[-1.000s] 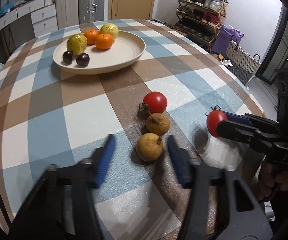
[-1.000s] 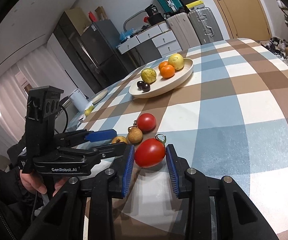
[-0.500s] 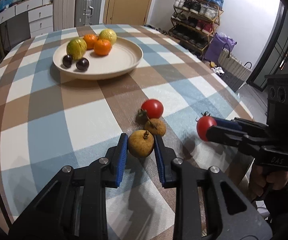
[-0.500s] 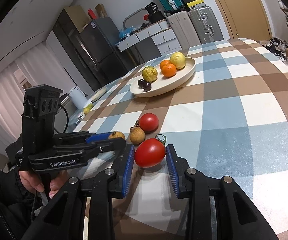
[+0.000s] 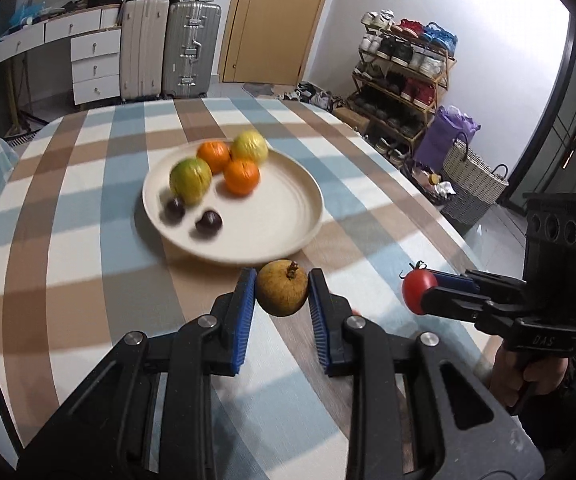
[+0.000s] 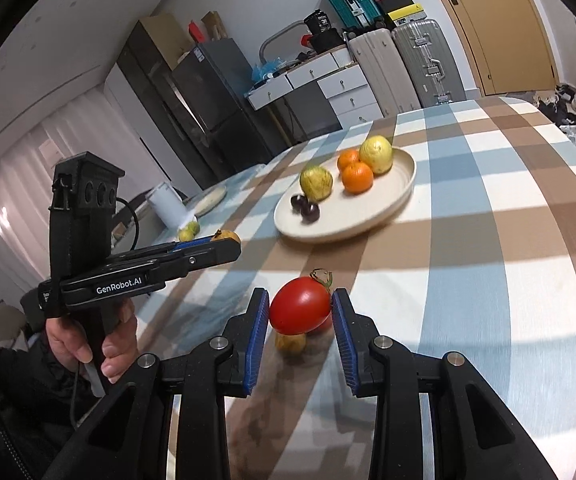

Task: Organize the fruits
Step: 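Carry the tomato and brown fruit onto the plate and open both grippers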

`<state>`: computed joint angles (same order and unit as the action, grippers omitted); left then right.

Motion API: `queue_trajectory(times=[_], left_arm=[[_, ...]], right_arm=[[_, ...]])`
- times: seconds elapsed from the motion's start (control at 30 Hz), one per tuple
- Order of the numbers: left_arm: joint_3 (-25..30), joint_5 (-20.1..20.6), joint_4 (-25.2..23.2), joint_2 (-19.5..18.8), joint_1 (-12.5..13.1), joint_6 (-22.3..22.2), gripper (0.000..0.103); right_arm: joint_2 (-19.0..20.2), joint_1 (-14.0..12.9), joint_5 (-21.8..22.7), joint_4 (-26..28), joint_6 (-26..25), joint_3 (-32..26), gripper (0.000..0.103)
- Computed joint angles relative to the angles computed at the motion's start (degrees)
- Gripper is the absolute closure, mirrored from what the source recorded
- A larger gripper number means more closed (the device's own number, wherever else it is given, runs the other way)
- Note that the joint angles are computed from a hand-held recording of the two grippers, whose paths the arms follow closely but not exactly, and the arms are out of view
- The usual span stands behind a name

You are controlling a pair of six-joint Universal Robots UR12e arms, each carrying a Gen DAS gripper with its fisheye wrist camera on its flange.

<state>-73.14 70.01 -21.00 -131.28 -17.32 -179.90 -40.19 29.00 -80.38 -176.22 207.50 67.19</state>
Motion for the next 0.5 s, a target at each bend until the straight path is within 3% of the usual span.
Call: queue_trajectory(times=[0.3, 0.5], left_arm=[[12.04, -2.44, -6.45, -6.19, 0.26, -2.25, 0.079], [23.68, -4.63, -14.77, -11.71, -0.3, -1.02, 0.079]], right_arm=[[3.3, -1.82, 0.52, 4.85, -1.46, -8.13, 0.07], [7.04, -2.55, 0.1, 12.14, -3.79, -16.31, 0.07]])
